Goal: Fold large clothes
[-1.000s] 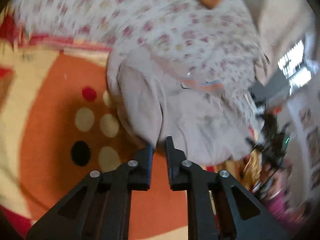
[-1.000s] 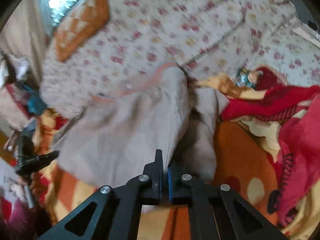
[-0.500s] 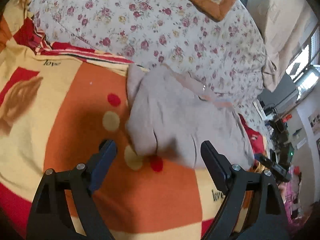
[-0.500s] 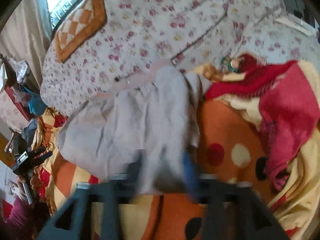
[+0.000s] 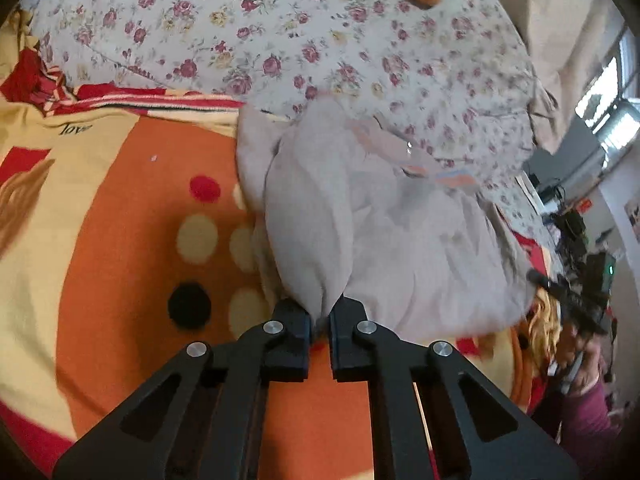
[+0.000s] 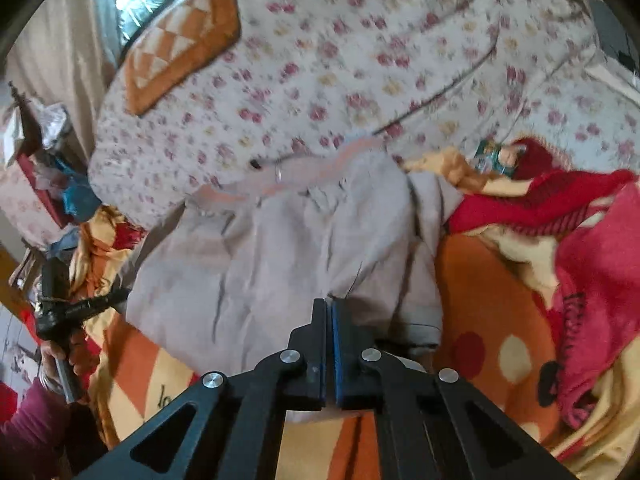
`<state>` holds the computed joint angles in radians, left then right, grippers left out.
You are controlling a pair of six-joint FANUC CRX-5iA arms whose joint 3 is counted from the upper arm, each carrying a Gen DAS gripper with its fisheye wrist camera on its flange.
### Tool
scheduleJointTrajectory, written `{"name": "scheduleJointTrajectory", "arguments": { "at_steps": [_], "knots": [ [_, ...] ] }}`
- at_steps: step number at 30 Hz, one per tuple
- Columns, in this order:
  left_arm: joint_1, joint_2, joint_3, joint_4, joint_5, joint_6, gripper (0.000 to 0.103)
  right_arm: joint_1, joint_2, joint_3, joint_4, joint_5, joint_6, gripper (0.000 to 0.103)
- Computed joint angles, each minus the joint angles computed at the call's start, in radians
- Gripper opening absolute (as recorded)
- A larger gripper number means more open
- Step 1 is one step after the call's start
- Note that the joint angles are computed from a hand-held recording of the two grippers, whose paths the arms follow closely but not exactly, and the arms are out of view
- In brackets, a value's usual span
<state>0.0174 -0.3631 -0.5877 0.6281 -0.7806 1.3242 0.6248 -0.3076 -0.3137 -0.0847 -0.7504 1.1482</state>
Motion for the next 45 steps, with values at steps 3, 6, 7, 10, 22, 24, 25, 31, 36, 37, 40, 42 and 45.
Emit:
{"name": "scheduleJointTrajectory", "arguments": {
  "at_steps": [3, 6, 7, 10, 22, 24, 25, 31, 36, 37, 40, 42, 45],
  "knots": [
    [0.024, -0.017, -0.033, -0.022, -0.04, 0.034, 0.005, 0.004, -0.007, -0.024, 0.052, -0.014, -0.044, 0.002],
    [0.058, -0.028, -0.074, 0.051, -0.042, 0.041, 0.005, -0.01, -0.019, -0.055, 0.046, 0.012, -0.1, 0.003],
    [0.059, -0.03, -0.076, 0.061, -0.042, 0.039, 0.005, -0.016, -0.023, -0.057, 0.032, 0.021, -0.109, 0.009],
    [0.047, -0.031, -0.031, -0.019, -0.043, 0.092, 0.018, 0.024, -0.038, -0.09, 0.15, 0.052, -0.202, 0.059],
    [-0.102, 0.076, 0.268, -0.486, -0.097, 0.654, 0.068, 0.055, 0.174, 0.022, 0.342, -0.141, -0.316, 0.055],
    [-0.125, 0.157, 0.328, -0.562, -0.16, 0.745, 0.068, 0.1, 0.131, -0.026, 0.488, -0.127, -0.456, 0.055],
    [-0.127, 0.177, 0.33, -0.581, -0.159, 0.769, 0.068, 0.117, 0.113, -0.034, 0.519, -0.118, -0.486, 0.055],
    [-0.171, 0.178, 0.314, -0.698, -0.114, 0.826, 0.072, 0.159, 0.13, 0.074, 0.301, -0.044, -0.207, 0.055],
    [-0.148, 0.154, 0.271, -0.657, -0.068, 0.808, 0.072, 0.18, 0.325, 0.245, 0.207, 0.007, -0.082, 0.055],
    [-0.15, 0.157, 0.275, -0.66, -0.072, 0.806, 0.072, 0.168, 0.385, 0.31, 0.155, -0.005, -0.042, 0.055],
    [-0.152, 0.166, 0.287, -0.657, -0.083, 0.797, 0.074, 0.166, 0.519, 0.43, 0.165, -0.067, -0.055, 0.055],
    [-0.15, 0.169, 0.287, -0.643, -0.084, 0.783, 0.078, 0.165, 0.623, 0.522, 0.201, -0.15, -0.121, 0.055],
    [-0.148, 0.177, 0.29, -0.633, -0.082, 0.774, 0.081, 0.173, 0.677, 0.531, 0.281, -0.123, -0.193, 0.055]
  ]
}}
